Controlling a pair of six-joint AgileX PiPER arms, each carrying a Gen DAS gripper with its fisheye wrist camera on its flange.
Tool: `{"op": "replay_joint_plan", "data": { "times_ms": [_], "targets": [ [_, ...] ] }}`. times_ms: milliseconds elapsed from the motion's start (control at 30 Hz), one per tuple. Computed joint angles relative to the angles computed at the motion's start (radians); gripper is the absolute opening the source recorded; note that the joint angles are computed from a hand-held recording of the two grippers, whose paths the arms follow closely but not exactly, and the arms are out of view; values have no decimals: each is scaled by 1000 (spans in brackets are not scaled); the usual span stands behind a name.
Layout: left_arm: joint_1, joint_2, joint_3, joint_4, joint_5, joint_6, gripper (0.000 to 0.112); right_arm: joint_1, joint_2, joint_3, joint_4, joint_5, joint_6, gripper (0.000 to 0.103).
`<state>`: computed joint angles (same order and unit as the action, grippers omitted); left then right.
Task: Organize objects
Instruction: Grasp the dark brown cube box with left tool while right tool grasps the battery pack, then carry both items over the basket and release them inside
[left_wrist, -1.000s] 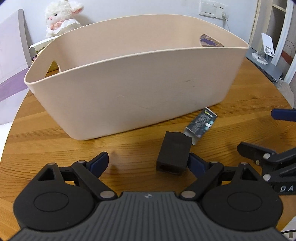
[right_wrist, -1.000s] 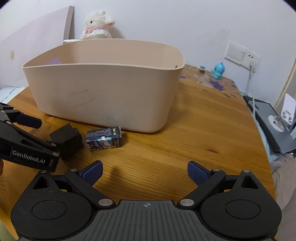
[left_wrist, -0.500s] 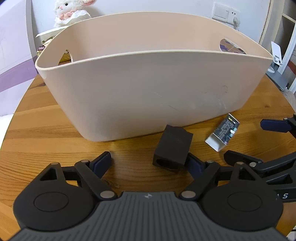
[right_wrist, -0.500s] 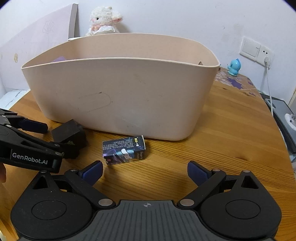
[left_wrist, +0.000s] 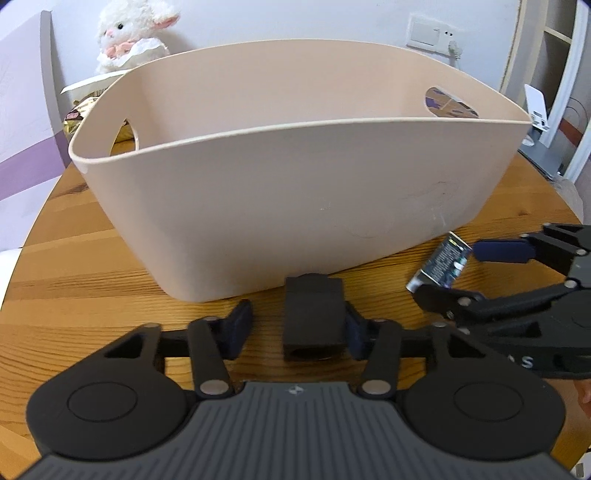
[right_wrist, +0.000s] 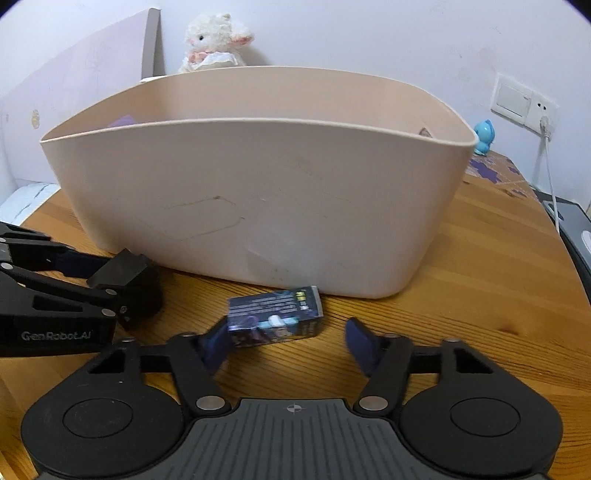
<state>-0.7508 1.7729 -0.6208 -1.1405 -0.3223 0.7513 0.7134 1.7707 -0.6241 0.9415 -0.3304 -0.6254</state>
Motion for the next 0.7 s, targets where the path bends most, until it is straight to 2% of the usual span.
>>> {"op": "replay_joint_plan", "data": {
  "times_ms": [33, 67, 433, 567, 700],
  "targets": [
    [1, 23, -26, 6, 4, -1, 38, 6, -1, -1, 12, -3, -9, 47],
    [0, 20, -25, 7, 10, 3, 34, 9, -3, 0, 13, -3, -8, 45],
    [-24, -10, 6, -61, -7, 24, 34, 26, -70, 67, 16, -20, 11, 45],
    [-42, -61, 42, -82, -21, 40, 34, 62, -158, 124, 91, -38, -51, 45],
    [-81, -125, 79, -171, -51, 120, 34, 117, -274, 175, 235, -68, -173, 45]
  ]
}}
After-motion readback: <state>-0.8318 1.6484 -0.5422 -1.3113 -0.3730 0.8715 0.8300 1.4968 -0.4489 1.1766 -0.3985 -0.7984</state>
